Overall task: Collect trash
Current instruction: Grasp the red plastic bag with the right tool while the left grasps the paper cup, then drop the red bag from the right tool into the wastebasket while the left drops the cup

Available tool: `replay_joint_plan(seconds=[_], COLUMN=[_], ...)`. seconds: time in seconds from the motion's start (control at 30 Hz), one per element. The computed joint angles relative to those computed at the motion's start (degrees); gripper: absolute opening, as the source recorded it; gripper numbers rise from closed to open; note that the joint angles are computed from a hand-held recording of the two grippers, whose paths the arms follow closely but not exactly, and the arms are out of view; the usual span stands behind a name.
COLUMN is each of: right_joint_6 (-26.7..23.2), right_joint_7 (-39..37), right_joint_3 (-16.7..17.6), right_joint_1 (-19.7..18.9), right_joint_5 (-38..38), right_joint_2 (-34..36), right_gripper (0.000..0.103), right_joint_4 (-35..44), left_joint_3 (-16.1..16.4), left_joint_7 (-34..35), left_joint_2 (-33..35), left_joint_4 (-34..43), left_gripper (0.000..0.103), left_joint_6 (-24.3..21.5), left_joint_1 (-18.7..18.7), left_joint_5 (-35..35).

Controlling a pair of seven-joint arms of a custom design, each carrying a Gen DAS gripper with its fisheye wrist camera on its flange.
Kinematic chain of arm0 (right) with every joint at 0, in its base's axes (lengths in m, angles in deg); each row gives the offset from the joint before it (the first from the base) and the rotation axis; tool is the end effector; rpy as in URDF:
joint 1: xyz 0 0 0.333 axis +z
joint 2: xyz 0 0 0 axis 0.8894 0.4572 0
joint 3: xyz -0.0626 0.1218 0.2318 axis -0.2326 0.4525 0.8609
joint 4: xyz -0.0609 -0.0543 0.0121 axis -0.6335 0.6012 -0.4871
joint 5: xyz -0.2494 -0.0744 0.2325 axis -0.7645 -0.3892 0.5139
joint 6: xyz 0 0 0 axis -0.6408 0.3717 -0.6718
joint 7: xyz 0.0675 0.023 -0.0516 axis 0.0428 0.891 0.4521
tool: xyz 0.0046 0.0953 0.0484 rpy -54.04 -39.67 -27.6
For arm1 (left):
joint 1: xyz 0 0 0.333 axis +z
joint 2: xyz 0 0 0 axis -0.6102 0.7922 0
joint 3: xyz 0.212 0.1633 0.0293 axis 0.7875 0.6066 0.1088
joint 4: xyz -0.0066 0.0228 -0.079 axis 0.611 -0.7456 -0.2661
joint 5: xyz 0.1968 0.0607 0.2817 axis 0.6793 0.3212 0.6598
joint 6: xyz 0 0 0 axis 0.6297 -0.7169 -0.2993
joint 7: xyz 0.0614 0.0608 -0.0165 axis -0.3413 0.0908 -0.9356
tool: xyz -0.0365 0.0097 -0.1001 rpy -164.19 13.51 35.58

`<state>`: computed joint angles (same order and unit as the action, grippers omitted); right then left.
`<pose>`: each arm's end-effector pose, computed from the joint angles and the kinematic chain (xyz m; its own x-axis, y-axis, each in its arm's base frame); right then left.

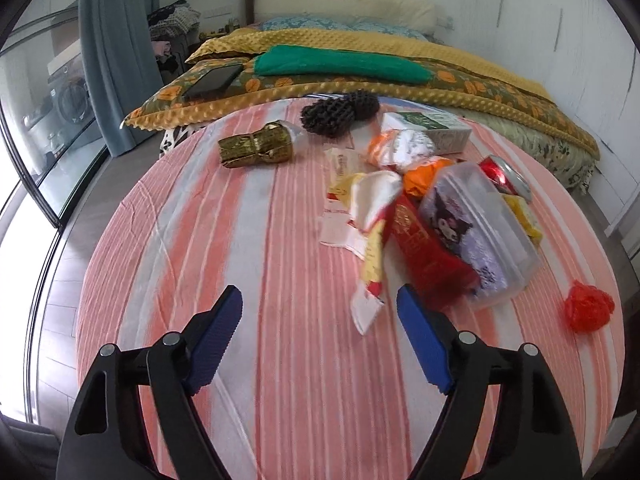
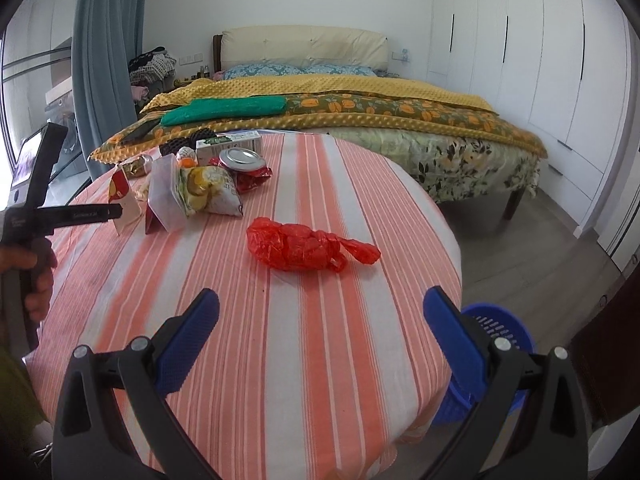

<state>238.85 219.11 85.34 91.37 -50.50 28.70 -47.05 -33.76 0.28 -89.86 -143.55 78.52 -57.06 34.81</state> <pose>0.4076 0.3814 0.5618 0.4129 -0.9107 -0.0120 -0.5511 -0.2393 -0.7994 0.4269 -0.2894 0.5537 0.5081 -0.8611 0.0197 -0.6578 -0.4028 -0.6365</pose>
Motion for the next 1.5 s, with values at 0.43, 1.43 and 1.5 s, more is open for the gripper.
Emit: replay_joint_plan(seconds=[0.43, 1.43, 1.5], right_joint_6=[-2.95, -23.55, -22.96], right_joint_7=[-3.6, -56.79, -48.41], right_joint_3=[-2.78, -1.75, -4.37], right_joint_1=[1.06, 0.69, 2.05], right_joint_5=[8.44, 52.38, 46.53], right_joint_2=[6.07, 16.77, 19.11], right_gripper=[0.098, 0.098, 0.098], right_joint_4=[6.39, 26.72, 29.83], left_joint_3=[0.38, 2.92, 1.94], left_joint_7=[-2.26, 14.04, 13.21], left_joint_2=[-12.81, -12.77, -9.14], left_joint_4=[-12.05, -10.99, -7.72], left_gripper=[0.089, 0.097, 0.097], left_joint_6=[-2.56, 1.2, -0.97], left_joint_1=[4.47, 6.64, 7.31], left_joint_5=[-4.61, -9.21, -8.5])
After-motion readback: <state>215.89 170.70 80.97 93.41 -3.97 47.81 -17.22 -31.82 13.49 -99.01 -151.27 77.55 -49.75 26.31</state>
